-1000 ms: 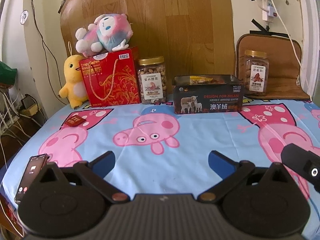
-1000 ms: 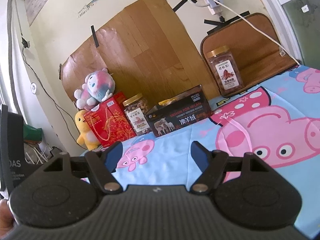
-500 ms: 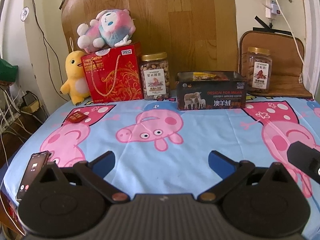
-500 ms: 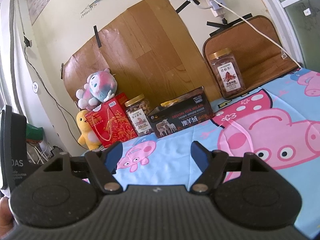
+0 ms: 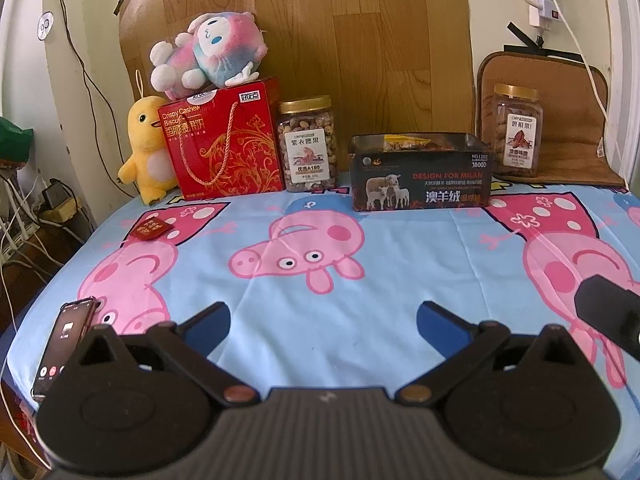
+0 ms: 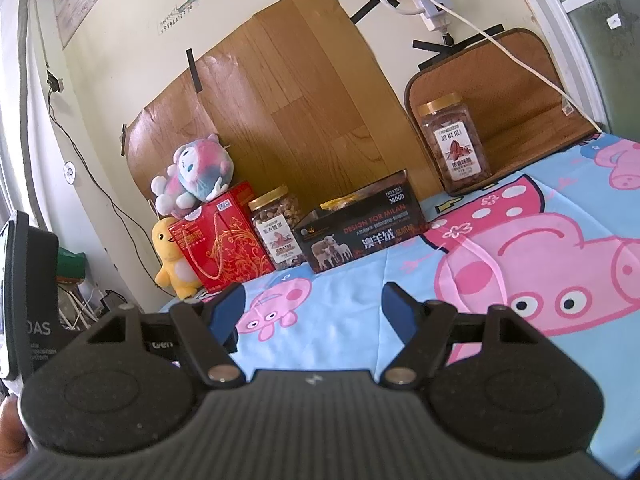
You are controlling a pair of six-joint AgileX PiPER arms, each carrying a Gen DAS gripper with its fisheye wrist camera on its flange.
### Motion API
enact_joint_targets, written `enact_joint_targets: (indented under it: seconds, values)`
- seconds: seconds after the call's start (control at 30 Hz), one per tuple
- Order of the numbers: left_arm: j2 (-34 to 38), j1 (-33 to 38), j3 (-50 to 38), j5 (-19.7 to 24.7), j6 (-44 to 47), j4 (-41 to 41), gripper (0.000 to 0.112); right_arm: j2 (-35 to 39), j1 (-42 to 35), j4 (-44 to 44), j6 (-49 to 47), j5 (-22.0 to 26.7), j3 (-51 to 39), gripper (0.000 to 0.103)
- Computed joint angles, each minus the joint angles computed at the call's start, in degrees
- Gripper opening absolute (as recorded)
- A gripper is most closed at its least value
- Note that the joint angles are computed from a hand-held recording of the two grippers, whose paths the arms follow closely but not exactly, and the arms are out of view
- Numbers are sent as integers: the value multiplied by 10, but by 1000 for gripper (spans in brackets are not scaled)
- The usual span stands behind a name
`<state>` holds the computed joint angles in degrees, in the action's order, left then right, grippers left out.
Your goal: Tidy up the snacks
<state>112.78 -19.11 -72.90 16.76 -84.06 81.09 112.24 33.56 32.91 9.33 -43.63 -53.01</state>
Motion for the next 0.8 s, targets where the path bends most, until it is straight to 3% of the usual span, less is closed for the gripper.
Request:
enact_joint_targets:
  seconds: [0.13,0.8]
  values:
    - [0,3,-3,-5,25,-23,103,-1,0,1,0,0,0,77]
    - [0,1,-1,3,11,10,103,-1,2,8,-16,9,-7,77]
